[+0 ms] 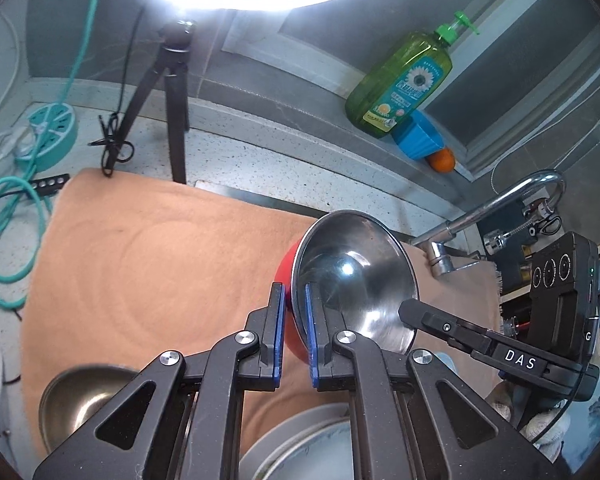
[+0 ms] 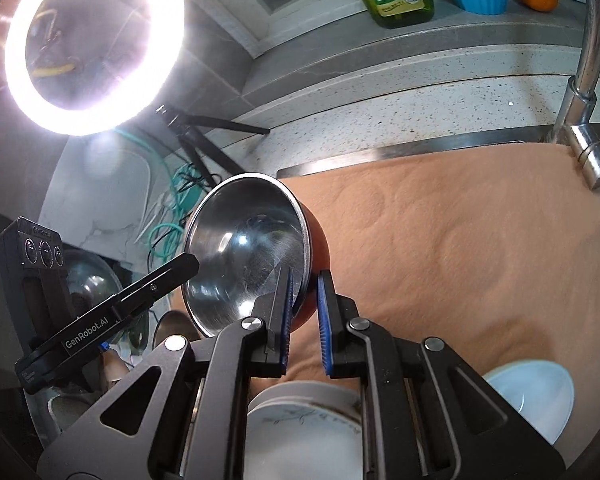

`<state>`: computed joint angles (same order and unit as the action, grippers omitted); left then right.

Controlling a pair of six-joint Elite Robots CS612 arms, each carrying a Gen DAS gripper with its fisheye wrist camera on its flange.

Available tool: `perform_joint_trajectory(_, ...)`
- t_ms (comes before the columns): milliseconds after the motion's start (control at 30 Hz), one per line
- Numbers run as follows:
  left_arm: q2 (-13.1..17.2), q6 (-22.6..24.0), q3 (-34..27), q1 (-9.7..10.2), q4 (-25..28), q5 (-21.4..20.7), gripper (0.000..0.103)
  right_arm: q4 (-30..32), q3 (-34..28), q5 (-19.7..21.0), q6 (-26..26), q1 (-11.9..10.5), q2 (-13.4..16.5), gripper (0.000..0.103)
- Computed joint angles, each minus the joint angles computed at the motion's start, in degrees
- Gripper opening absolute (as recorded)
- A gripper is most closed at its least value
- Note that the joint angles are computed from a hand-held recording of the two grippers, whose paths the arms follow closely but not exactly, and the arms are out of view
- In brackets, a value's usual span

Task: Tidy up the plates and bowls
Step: 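Lift the red steel bowl and lower it into the large steel bowl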

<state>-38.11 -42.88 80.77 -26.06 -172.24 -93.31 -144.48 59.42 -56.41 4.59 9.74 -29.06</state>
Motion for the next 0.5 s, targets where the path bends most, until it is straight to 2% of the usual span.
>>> perform_joint_trajectory(267,-4.44,-2.47,8.43,-0.95,-4.93,3.19,0.008,-1.26,6.06,2.1,-4.57,1.07,-3.57,0.012)
perform_joint_trajectory(500,-7.59,-5.46,14.6,-1.49,-7.99,6.32,0.008,0.41,8.57,2.43,-9.32,2.78,-5.11,0.012)
